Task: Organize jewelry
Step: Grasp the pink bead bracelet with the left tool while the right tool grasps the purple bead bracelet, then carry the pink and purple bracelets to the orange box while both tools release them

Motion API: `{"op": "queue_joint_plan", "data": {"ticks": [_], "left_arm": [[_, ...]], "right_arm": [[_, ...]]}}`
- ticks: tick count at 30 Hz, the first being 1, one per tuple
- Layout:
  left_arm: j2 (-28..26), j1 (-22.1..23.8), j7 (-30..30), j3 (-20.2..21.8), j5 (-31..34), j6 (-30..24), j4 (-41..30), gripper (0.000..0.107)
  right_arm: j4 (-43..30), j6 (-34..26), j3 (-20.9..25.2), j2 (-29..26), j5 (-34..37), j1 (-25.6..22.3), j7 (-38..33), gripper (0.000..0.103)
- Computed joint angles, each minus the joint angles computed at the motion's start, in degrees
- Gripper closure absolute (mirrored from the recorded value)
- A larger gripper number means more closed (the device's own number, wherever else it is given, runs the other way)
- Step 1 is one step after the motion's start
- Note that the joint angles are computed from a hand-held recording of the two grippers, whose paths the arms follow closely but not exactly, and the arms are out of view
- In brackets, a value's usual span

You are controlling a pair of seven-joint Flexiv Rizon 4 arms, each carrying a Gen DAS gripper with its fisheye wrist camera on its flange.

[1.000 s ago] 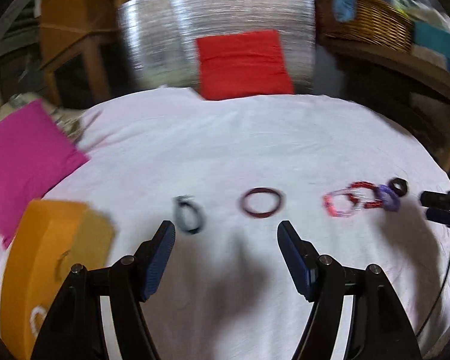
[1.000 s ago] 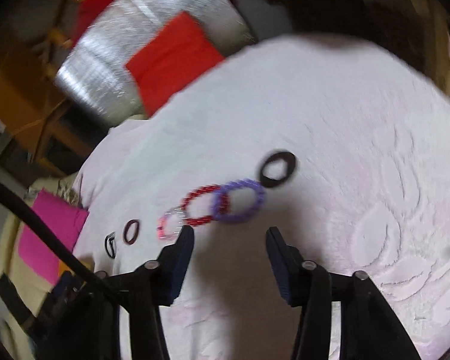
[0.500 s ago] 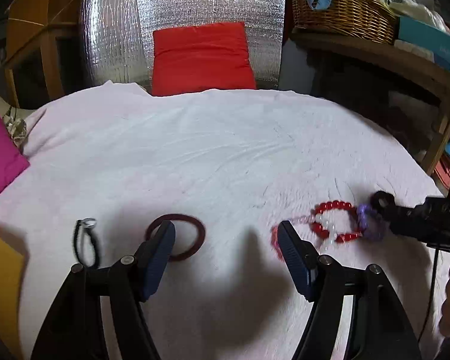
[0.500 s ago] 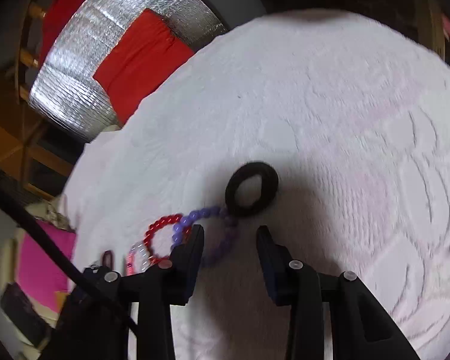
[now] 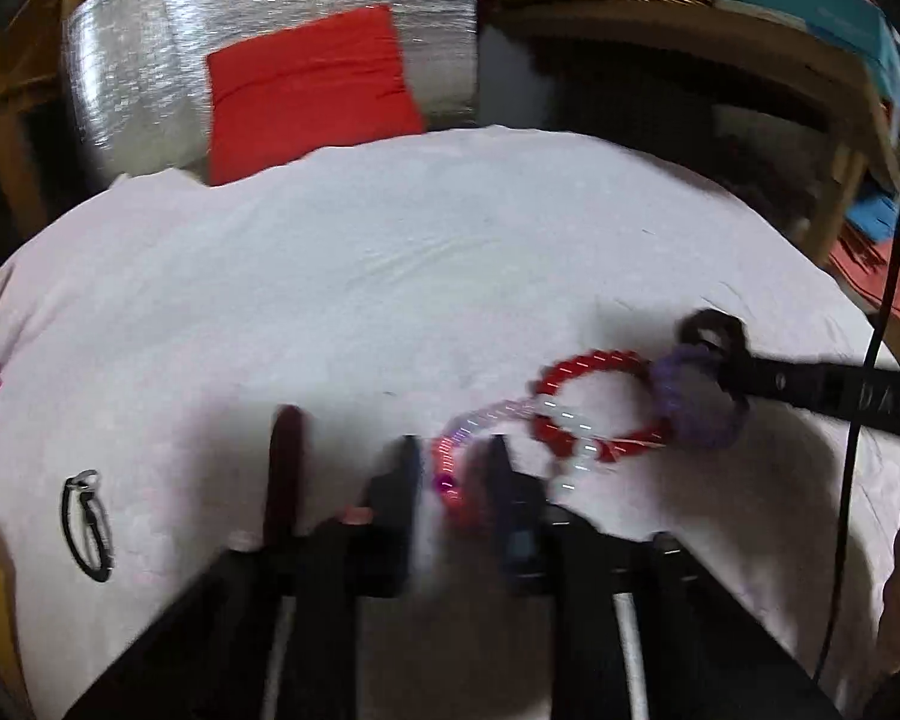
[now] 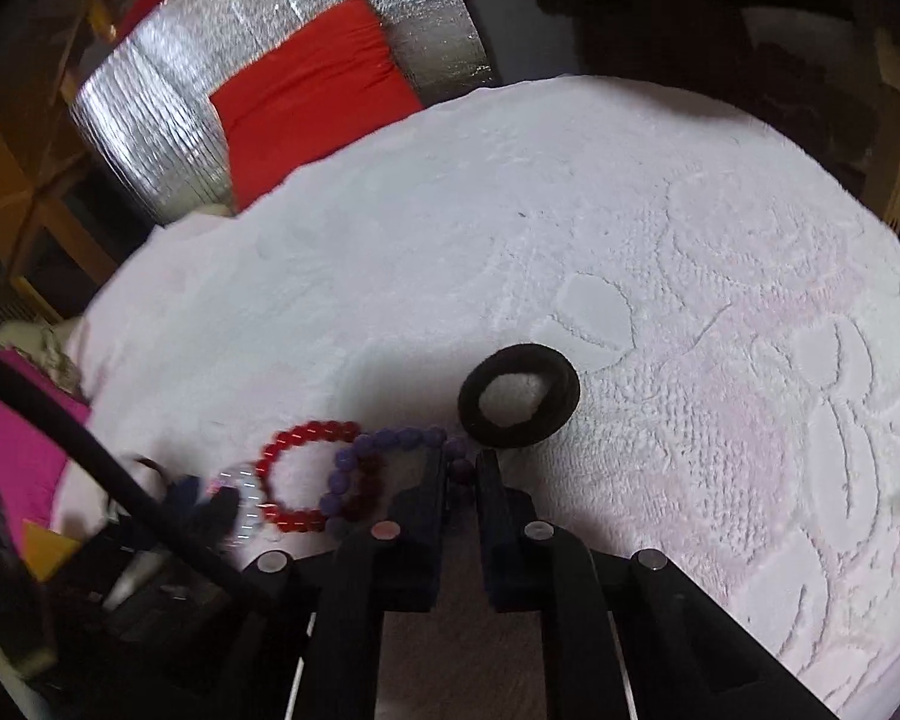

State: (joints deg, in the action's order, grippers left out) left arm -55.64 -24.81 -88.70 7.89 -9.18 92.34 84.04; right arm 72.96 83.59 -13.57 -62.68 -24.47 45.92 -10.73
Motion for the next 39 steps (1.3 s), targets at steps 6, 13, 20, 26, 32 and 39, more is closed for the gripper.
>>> {"op": "queue_joint_plan", "data": {"ticks": [6, 13, 20, 26, 32, 39], "left_arm": [[3.5, 7.5, 3.1, -10.6, -0.1, 0.9, 5.9, 0.099], [9.5, 5.5, 0.9, -7.0, -1.3, 2.2, 15.0, 0.099], [15.0, 3.2, -3.0, -4.6, -2.6, 9.0, 25.1, 0.099], [16.6, 0.6, -5.2, -2.1, -6.0, 14.2, 30.2, 0.099], [16.3, 6.3, -2.4, -7.7, -5.0, 13.1, 30.1, 0.099], [15.6, 11.4, -0.5, -12.2, -2.7, 9.3, 29.3, 0.099]], "right_arm": [[6.4, 8.1, -1.0, 3.2, 3.0, 0.7, -0.3, 0.092], [12.5, 15.0, 1.9, 7.0, 9.3, 0.4, -5.1, 0.092], [11.3, 15.2, 6.3, 8.0, 12.7, 0.2, -9.0, 0.092], [9.5, 15.5, 10.1, 7.6, 12.8, 0.5, -12.4, 0.092], [5.0, 9.9, 14.5, 5.5, 11.7, -1.6, -14.1, 0.092], [1.6, -0.1, 20.0, 3.9, 10.1, -5.8, -16.8, 0.092]]}}
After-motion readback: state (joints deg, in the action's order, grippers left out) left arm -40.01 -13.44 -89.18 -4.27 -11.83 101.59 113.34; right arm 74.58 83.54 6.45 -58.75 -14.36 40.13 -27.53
